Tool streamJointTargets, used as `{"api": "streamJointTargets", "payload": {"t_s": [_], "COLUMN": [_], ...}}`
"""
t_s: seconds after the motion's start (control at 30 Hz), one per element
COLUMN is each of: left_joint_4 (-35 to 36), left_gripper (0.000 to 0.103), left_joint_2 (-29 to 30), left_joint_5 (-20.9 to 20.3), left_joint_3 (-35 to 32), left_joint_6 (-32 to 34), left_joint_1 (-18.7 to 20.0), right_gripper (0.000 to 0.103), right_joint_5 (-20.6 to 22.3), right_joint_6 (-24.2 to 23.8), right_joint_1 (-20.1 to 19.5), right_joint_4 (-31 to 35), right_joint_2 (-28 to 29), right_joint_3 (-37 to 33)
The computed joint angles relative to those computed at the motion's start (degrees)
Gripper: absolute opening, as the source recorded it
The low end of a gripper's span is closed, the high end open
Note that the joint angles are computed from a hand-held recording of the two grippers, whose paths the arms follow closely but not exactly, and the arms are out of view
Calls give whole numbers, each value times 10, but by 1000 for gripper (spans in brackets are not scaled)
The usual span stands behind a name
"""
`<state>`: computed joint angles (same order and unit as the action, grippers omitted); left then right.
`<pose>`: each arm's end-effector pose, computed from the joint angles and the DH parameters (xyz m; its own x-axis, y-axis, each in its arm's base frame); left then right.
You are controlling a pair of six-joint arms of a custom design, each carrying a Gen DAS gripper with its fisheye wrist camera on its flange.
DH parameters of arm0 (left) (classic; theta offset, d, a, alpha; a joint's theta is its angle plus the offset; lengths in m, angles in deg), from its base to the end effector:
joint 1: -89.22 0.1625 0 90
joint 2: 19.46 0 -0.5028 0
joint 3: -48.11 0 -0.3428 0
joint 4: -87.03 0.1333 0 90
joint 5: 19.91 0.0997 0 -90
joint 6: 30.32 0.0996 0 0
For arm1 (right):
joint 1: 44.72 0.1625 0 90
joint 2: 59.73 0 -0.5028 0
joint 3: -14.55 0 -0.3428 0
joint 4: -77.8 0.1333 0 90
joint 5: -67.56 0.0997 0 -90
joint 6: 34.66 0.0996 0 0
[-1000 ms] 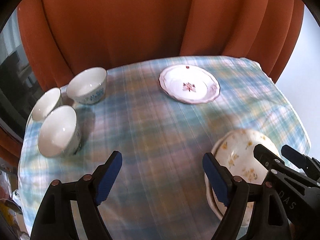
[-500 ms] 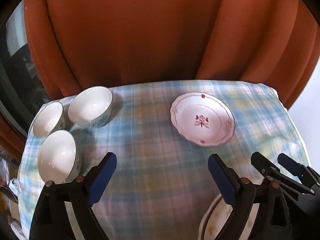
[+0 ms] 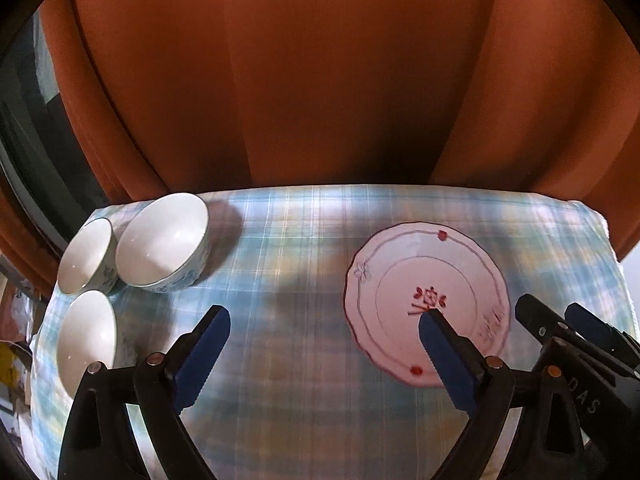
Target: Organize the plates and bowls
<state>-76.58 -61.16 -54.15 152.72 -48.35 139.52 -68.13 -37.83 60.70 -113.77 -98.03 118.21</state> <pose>-0.2428 -0.6301 0.1552 -0.6992 -0.0045 -0.7150 0.4325 0.7936 -0.4280 0.2350 -0.6188 0.1653 -0.7727 0.1784 0.6091 -0.2577 0.7889 -0.5579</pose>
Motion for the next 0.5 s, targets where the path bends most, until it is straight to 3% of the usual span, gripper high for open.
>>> {"api": "streamJointTargets", "payload": {"t_s": [0.23, 0.33, 0.5], "left_joint_4": [31, 13, 26], "left_gripper": [97, 96, 88], "left_joint_2": [44, 61, 82], "left_joint_5": [5, 6, 6], "left_joint_3": [-53, -61, -81], "left_joint_6": [-15, -3, -14], "left_joint_1": [26, 33, 46], "right_gripper": [72, 72, 72], "right_joint_5": [23, 25, 29], "right_joint_6": [-26, -30, -48], "right_joint_1": [-35, -47, -64], "right_joint_4": [16, 19, 22], "right_joint_2": [20, 28, 43], "right_joint_3": [-35, -43, -57]}}
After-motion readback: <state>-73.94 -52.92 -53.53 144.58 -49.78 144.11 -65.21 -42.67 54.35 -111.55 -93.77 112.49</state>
